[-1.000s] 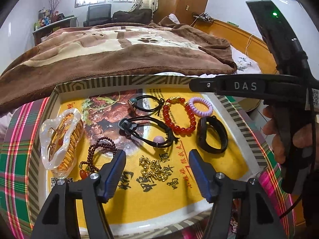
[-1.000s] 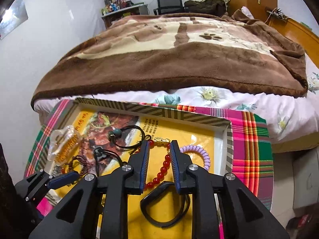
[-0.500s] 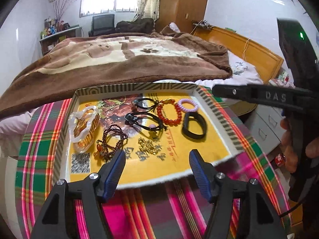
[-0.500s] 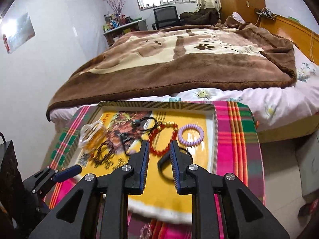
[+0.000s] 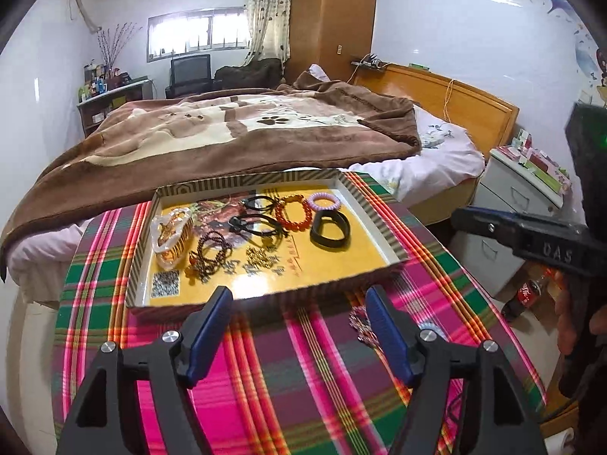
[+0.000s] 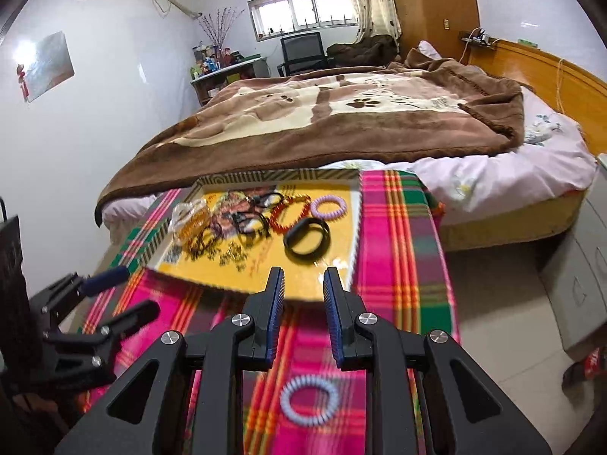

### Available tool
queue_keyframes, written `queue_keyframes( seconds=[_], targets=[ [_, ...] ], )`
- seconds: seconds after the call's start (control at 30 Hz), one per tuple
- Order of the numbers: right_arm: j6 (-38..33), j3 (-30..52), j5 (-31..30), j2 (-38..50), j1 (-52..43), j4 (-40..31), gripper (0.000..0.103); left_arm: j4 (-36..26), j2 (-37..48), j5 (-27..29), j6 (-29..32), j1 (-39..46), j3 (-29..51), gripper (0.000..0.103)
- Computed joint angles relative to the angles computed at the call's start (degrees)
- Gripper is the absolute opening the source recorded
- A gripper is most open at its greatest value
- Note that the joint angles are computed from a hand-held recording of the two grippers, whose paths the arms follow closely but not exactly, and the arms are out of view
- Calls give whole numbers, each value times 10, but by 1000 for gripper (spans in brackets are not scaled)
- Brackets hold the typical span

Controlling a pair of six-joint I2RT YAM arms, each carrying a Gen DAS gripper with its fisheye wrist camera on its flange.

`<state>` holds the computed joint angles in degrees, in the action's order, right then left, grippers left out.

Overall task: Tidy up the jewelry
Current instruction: 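Grasp the light blue coiled bracelet with the right tool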

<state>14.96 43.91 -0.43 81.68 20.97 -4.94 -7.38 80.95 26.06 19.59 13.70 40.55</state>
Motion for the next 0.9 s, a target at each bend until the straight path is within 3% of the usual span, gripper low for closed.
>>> queue_keyframes(
  seconds=[0.3,0.37,0.4,0.43,0.63,0.9],
  targets=[
    [-3,-92,27,-116,18,-40,23,-2,-47,5,3,4,-50,73],
    [-4,-114,32,-117,28,-33,31,-3,-45,14,6,9,-55,73],
    [-2,-123,34,-110,32,-28,41,-1,-44,15,6,10,-58,73],
    [2,-132,35,-102,36,-22,44,1,-40,16,5,13,-61,73],
    [9,-164,40,-24,50,36,45,17,-11,30,6,37,-64,73],
    [23,-130,53,84,45,75,45,32,32,35,7,53,-56,73]
  ],
)
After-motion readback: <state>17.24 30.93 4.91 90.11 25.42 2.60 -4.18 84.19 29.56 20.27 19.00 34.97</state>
